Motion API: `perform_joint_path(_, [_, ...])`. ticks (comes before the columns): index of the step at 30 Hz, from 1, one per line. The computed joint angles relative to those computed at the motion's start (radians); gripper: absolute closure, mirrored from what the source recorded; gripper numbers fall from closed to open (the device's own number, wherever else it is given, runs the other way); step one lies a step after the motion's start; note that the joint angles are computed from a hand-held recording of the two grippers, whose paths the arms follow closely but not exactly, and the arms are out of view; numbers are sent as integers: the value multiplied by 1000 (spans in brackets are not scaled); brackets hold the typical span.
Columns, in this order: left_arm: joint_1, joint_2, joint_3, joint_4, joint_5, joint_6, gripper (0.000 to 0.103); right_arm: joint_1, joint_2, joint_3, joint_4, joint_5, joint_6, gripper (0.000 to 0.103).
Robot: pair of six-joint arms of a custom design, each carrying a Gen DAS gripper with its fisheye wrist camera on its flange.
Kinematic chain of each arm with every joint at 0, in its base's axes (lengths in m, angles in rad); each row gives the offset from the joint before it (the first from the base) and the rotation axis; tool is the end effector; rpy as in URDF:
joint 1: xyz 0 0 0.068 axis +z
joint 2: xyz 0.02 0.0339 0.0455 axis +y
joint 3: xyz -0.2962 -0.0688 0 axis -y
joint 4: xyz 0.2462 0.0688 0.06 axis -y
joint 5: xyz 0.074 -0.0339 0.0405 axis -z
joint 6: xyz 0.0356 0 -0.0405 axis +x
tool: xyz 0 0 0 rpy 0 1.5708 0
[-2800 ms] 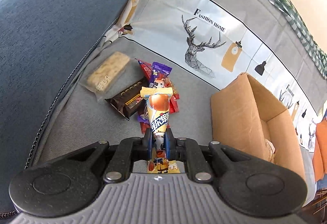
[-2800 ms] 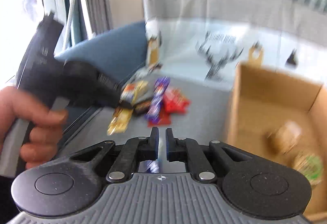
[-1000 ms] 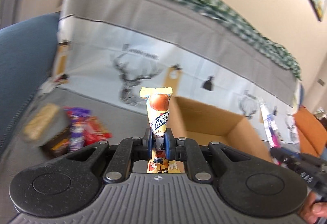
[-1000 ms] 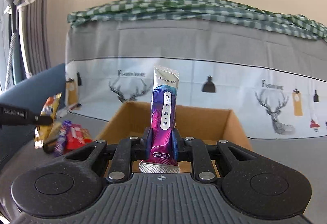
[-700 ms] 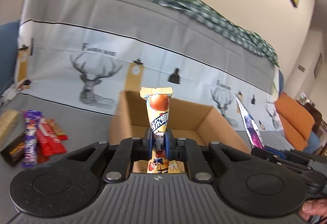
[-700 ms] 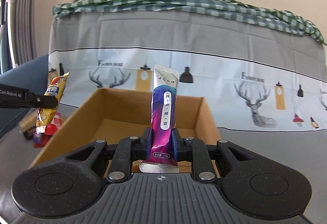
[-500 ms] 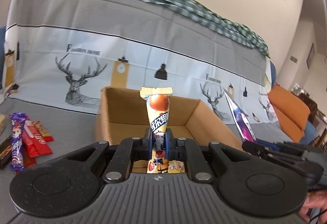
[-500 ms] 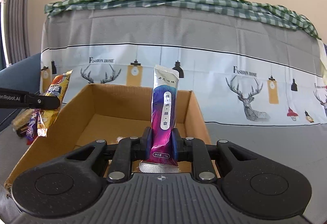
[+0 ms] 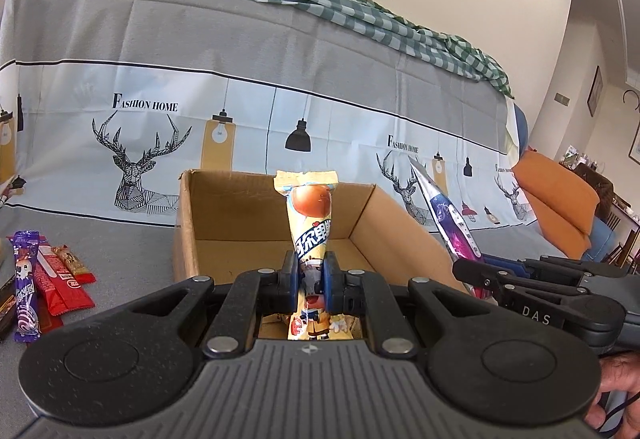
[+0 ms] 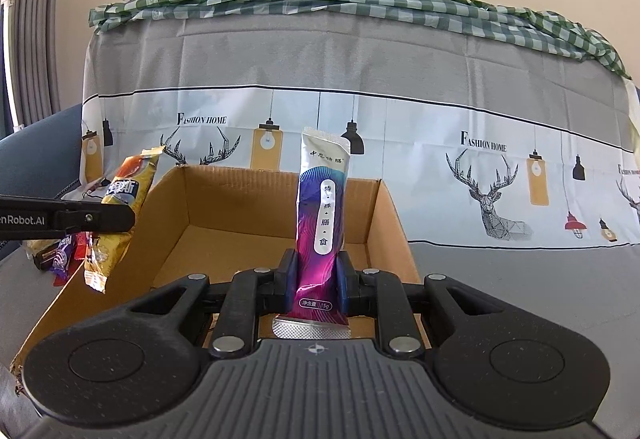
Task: Organize snacks
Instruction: 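Open the right tool to drop the tube snack while the left tool releases the yellow bar into the box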
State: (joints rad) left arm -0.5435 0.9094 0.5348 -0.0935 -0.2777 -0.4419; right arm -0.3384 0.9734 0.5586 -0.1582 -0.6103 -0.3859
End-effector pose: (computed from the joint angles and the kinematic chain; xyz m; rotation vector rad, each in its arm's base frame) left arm 0.1640 -0.0877 0.2642 -0.0711 2.0351 -0.3403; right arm 0.1856 -0.0437 0.2582 -0.3922 1.9991 0.2038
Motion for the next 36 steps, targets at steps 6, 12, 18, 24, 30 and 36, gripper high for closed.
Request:
perform_joint_path(6, [-7, -3, 0, 2, 1, 7, 91, 9, 3, 4, -2, 13, 1, 82])
perform_joint_path(12, [-8, 0, 1, 6, 5, 13, 91, 18, -1, -1, 2, 18, 1, 82])
perform_joint_path(18, [-17, 2, 1, 9, 1, 13, 91, 15, 2, 0, 3, 16, 0, 82])
perform_joint_path(24, [-21, 7, 2, 11, -2, 20, 91, 13, 4, -1, 7, 14, -2, 82])
perform_joint_path(30, [-22, 12, 3, 16, 2, 25, 91, 15, 3, 0, 3, 16, -2, 82])
perform_joint_path(36, [-25, 14, 3, 20, 0, 26, 91, 15, 2, 0, 2, 16, -3, 82])
